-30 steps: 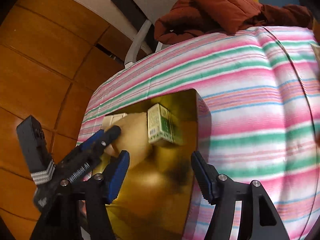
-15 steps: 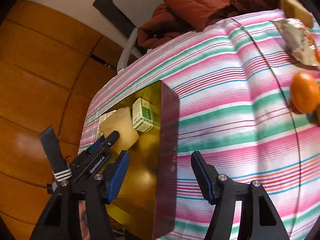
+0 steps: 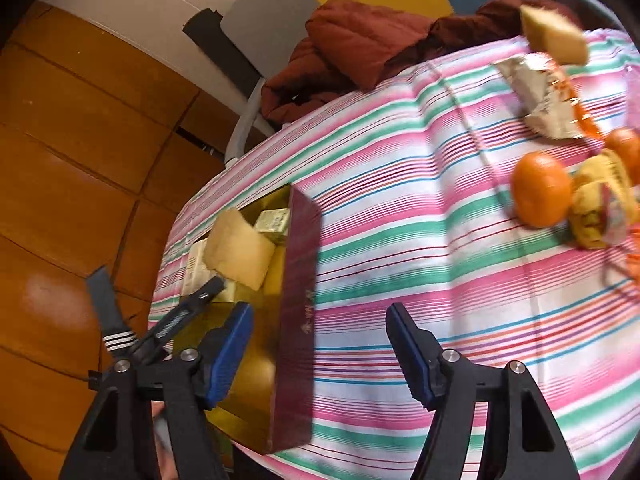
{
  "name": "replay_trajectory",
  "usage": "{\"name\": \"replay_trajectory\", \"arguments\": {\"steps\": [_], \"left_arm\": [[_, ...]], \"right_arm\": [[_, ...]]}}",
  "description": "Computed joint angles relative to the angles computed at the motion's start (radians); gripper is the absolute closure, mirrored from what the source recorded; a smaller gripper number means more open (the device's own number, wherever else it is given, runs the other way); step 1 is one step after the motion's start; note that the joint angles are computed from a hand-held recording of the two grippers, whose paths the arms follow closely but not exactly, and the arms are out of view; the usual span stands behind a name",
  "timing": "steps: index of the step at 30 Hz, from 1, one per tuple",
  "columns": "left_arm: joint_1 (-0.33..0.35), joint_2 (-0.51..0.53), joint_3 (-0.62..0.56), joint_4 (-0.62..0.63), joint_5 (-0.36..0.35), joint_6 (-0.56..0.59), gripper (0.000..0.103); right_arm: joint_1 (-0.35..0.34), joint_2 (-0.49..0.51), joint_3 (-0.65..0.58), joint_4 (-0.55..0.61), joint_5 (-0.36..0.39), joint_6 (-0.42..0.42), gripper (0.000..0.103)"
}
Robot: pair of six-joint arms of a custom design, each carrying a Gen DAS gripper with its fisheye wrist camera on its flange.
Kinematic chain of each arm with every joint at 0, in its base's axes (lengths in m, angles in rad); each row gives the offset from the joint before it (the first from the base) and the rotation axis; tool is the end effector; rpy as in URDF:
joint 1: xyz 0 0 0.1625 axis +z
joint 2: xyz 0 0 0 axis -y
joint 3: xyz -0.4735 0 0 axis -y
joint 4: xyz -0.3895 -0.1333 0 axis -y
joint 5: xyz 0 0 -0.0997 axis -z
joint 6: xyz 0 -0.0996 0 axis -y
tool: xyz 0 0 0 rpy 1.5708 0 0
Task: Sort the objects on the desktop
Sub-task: 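Withdraw both open tools from the tray back toward the pile, then grasp another yellow sponge with the left tool and lift it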
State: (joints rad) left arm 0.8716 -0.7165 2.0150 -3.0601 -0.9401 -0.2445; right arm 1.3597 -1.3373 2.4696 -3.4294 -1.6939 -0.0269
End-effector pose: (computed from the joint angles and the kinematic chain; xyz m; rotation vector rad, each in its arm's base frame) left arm -0.2231 -0.5637 0.0383 0.5066 2.5498 -0.6068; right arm 0.0314 -0.4313 0.2628 -0.3181 -2.7417 1.0210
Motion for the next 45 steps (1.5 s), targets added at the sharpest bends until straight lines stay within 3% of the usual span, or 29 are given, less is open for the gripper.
{"name": "replay_trajectory", "arguments": {"steps": [6, 12, 21, 23, 25, 30, 35, 41, 45], "left_arm": [[-0.042, -0.031, 0.078, -0.083, -0.058, -0.058, 0.048], [-0.122, 0.008, 0.077, -0.086, -0.142, 0.033, 0.047], [-0.201, 0.105, -0.006, 0.014, -0.298, 0.108, 0.047], [-0.211, 0.123, -0.028, 0.035, -0.311, 0.106, 0.047], [-0.221, 0.144, -0.057, 0.06, -0.321, 0.108, 0.047], [-0.243, 0.2, -0.157, 0.134, -0.332, 0.125, 0.047], [-0.261, 0.28, -0.308, 0.239, -0.342, 0.155, 0.047], [-0.301, 0.422, -0.55, 0.391, -0.335, 0.238, 0.045], [-0.317, 0.553, -0.775, 0.546, -0.372, 0.253, 0.034]], "right_arm": [[-0.04, -0.084, 0.041, 0.031, -0.031, -0.043, 0.033], [-0.1, -0.203, 0.068, 0.101, -0.069, -0.079, 0.032], [-0.295, -0.463, 0.038, 0.168, -0.091, -0.119, 0.03], [-0.353, -0.499, 0.002, 0.21, -0.077, -0.129, 0.03], [-0.386, -0.504, -0.046, 0.253, -0.111, -0.127, 0.029], [-0.483, -0.48, -0.171, 0.394, -0.117, -0.114, 0.028], [-0.574, -0.439, -0.245, 0.488, -0.025, -0.073, 0.028], [-0.613, -0.413, -0.276, 0.57, 0.039, -0.041, 0.026], [-0.626, -0.419, -0.279, 0.595, 0.06, -0.025, 0.022]]}}
